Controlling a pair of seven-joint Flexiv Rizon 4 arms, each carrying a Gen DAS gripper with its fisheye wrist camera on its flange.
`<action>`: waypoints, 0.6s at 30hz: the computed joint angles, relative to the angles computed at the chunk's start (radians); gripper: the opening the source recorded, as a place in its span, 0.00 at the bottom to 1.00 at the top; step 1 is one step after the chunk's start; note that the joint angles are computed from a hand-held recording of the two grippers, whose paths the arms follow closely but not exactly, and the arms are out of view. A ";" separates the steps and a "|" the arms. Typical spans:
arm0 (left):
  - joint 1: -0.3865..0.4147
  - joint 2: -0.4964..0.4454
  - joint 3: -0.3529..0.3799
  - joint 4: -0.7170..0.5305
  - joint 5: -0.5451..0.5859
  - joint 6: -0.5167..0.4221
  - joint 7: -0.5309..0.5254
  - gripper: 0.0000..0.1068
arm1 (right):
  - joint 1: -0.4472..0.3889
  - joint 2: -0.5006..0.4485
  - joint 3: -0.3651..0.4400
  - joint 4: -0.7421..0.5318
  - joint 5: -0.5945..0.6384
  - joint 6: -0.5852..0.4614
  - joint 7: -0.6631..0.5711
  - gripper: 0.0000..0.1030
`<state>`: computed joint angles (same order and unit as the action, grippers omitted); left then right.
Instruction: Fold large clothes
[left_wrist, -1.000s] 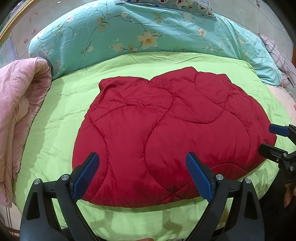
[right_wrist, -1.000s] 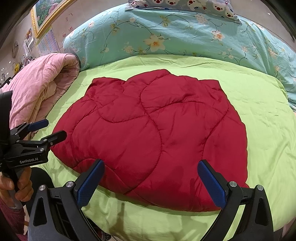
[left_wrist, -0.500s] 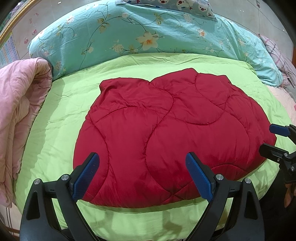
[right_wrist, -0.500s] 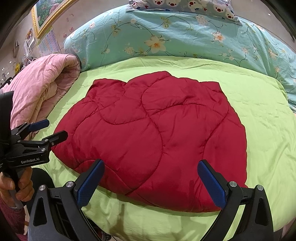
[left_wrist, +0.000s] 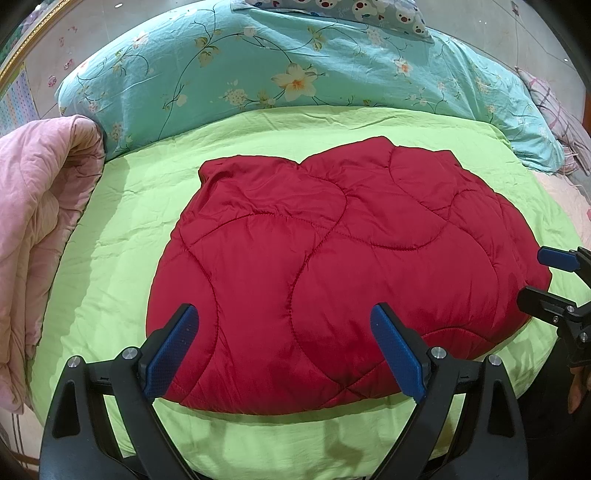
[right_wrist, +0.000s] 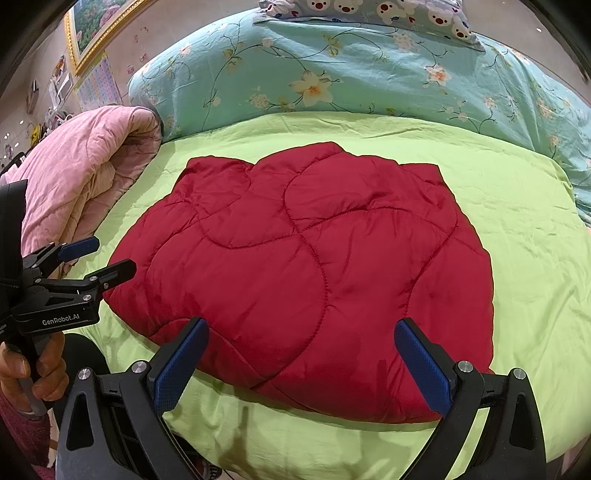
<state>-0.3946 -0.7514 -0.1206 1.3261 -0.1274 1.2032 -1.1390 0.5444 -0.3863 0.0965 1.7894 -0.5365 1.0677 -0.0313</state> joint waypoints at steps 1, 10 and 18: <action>0.000 0.000 0.000 0.000 0.000 0.000 0.000 0.89 | 0.000 0.000 0.000 0.000 -0.001 0.000 0.001 0.98; 0.002 -0.001 -0.002 0.001 0.001 0.003 0.001 0.89 | 0.000 0.000 0.000 -0.001 -0.001 -0.001 0.001 0.98; -0.003 -0.001 0.002 -0.008 0.004 -0.003 -0.004 0.89 | -0.001 0.000 -0.002 0.000 -0.005 0.004 0.001 0.98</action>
<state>-0.3975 -0.7522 -0.1186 1.3185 -0.1237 1.2005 -1.1426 0.5430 -0.3863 0.0949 1.7892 -0.5414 1.0719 -0.0307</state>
